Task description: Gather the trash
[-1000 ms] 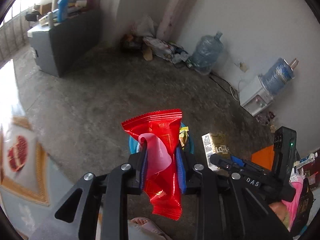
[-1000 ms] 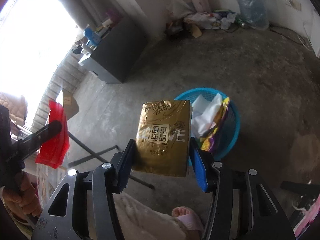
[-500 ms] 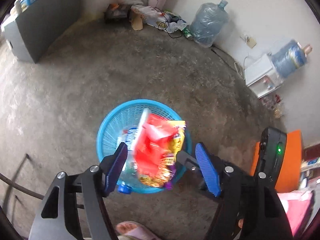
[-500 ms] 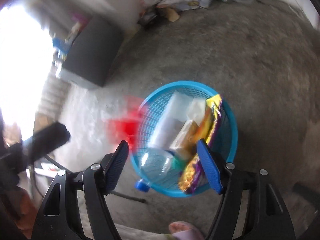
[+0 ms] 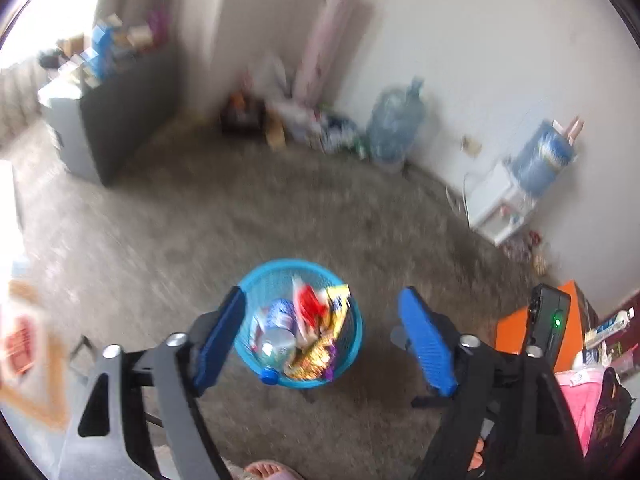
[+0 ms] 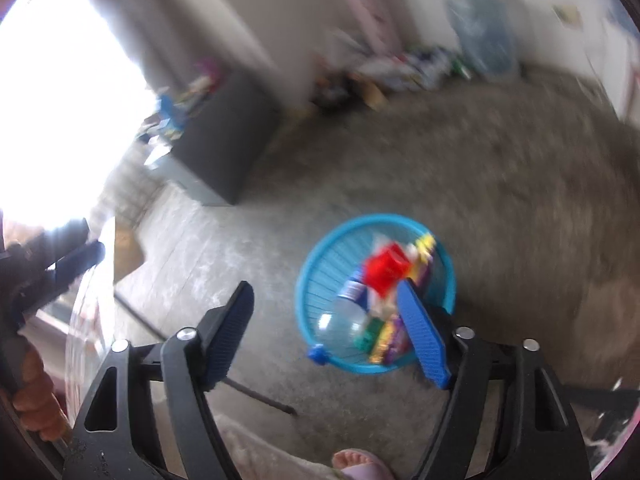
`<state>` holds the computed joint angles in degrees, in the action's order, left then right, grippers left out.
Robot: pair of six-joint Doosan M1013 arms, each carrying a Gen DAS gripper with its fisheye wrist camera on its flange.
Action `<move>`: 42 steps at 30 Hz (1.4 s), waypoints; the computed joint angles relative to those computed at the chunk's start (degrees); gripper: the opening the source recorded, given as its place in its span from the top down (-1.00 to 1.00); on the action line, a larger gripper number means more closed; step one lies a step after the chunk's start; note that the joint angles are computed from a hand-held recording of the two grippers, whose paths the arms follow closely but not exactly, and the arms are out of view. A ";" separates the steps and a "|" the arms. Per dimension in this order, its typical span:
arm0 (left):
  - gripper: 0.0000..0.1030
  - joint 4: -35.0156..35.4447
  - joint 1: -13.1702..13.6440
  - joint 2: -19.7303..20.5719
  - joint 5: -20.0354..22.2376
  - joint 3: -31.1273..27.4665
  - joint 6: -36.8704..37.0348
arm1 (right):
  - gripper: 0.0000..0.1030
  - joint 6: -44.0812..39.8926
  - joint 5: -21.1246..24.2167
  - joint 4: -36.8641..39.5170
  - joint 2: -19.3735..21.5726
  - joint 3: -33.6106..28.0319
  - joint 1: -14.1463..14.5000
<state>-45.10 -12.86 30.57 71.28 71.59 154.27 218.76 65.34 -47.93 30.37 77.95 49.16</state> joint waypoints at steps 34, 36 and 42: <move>-0.90 33.27 17.55 -12.52 -38.10 19.91 -38.26 | -0.84 -61.32 30.04 9.97 29.17 -58.55 6.86; -0.90 34.18 17.63 -12.63 -38.15 19.85 -39.09 | -0.84 -62.71 32.29 10.16 30.66 -61.49 6.97; -0.90 34.76 17.84 -12.47 -38.56 19.25 -40.70 | -0.84 -62.57 34.39 10.39 31.29 -62.70 6.74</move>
<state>-10.34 4.98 18.10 32.73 90.83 113.57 156.19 99.73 -37.54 61.66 15.25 55.90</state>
